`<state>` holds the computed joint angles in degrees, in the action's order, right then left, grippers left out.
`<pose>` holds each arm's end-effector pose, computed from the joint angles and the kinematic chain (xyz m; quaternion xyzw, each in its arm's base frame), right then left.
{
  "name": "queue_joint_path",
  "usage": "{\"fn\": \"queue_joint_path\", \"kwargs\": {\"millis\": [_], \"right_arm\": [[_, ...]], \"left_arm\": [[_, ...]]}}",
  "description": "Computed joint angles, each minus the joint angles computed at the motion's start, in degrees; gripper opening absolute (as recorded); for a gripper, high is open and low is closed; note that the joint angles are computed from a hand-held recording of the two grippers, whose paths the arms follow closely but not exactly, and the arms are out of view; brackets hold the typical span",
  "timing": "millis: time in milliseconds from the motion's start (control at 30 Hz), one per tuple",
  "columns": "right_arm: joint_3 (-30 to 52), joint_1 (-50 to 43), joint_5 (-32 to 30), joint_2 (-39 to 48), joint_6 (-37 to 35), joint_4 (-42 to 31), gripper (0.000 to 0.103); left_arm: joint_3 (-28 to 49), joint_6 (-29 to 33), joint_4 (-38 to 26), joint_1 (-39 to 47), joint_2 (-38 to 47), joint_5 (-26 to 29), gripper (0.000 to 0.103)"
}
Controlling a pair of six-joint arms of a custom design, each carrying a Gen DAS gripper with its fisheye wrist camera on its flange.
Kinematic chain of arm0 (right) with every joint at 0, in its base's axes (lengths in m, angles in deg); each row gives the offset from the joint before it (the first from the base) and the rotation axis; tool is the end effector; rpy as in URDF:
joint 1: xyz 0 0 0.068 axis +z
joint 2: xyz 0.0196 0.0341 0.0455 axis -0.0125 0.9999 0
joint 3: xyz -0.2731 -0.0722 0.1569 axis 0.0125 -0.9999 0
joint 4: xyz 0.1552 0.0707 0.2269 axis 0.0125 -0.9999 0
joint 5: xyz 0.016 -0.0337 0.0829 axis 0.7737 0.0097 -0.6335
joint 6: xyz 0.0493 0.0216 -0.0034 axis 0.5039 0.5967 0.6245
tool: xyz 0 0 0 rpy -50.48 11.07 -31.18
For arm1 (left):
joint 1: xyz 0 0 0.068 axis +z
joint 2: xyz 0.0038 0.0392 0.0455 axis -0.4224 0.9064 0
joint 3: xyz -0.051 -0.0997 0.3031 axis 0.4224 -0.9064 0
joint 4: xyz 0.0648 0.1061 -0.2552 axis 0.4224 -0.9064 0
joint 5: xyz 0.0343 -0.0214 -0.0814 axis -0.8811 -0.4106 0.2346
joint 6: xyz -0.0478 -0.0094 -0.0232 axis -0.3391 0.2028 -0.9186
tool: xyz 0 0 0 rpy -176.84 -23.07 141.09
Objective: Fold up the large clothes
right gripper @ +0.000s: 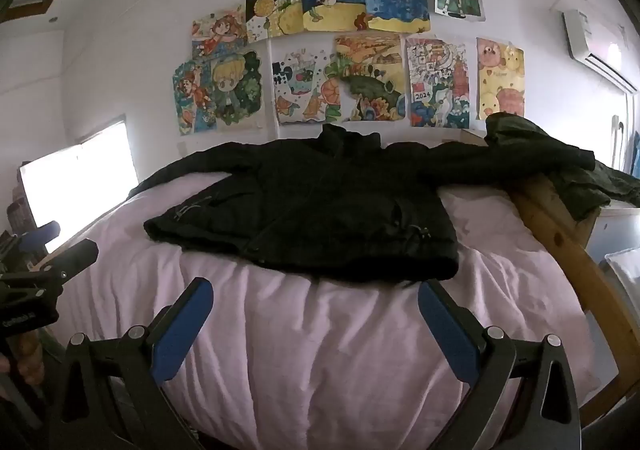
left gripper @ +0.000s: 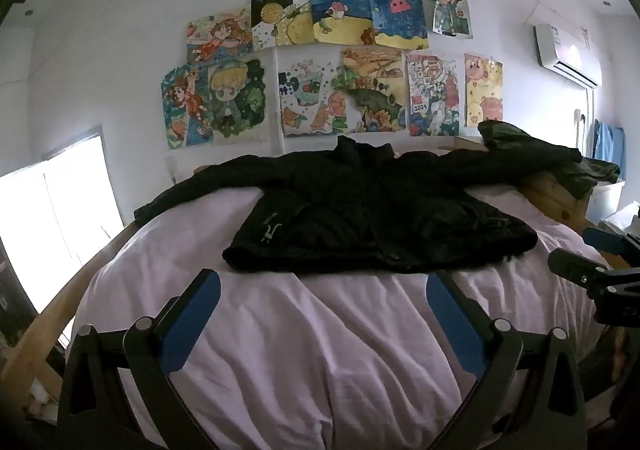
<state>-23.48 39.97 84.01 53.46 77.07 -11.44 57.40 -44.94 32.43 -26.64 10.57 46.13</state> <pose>0.2574 0.1864 0.2664 0.1529 0.8258 -0.0302 0.5421 0.3414 -0.0260 0.2851 0.2508 0.7877 -0.1289 0.5478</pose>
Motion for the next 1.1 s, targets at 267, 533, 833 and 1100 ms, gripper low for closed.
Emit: {"fn": "queue_joint_path", "kwargs": {"millis": [267, 533, 833, 1100], "right_arm": [[0.31, -0.17, -0.14, 0.03, 0.24, -0.41, 0.103], [0.46, -0.48, -0.69, -0.13, 0.42, -0.67, 0.103], [0.62, -0.68, -1.01, -0.31, 0.59, -0.99, 0.103], [0.76, -0.89, -1.31, -0.41, 0.72, -1.21, 0.103]], "left_arm": [[0.15, -0.04, -0.21, 0.13, 0.02, 0.27, 0.101], [0.03, 0.28, -0.07, -0.02, -0.01, -0.13, 0.101], [0.01, 0.26, 0.00, -0.01, -0.01, -0.07, 0.101], [-0.03, 0.28, 0.12, -0.01, 0.00, -0.06, 0.101]]}}
